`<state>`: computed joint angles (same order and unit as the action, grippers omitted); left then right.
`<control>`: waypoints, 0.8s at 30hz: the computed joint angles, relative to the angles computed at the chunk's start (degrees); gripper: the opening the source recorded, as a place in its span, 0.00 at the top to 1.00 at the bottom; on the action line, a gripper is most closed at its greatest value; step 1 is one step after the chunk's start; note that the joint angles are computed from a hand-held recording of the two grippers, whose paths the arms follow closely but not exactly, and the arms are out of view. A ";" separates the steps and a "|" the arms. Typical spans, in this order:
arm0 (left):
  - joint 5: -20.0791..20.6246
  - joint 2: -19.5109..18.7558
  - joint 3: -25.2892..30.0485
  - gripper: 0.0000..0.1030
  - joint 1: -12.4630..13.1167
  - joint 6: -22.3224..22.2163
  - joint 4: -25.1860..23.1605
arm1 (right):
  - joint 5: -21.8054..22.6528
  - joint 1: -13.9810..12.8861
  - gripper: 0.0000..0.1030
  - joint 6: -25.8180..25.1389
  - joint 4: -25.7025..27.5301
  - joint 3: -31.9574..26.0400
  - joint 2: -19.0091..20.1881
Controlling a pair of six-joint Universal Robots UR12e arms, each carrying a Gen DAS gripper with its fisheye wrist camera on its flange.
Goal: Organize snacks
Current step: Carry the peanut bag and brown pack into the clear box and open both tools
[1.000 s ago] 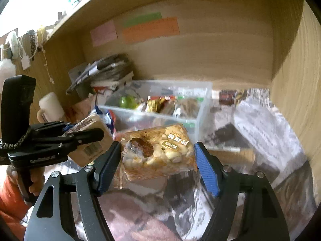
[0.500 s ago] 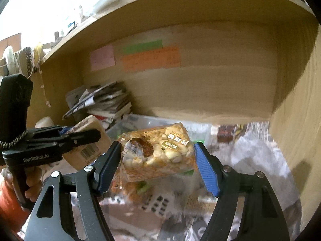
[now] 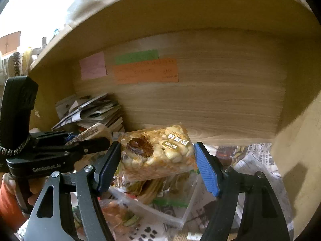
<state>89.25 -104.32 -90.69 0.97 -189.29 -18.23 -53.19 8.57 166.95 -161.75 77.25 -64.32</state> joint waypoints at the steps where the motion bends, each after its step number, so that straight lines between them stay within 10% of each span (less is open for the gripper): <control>1: 0.20 -0.36 0.44 0.65 0.10 -0.11 -0.34 | -0.33 0.15 0.31 -0.28 0.44 -0.50 0.37; 24: -0.74 -7.10 7.89 0.65 1.23 -1.72 -10.40 | -7.84 2.85 0.31 -7.89 11.74 -7.51 5.50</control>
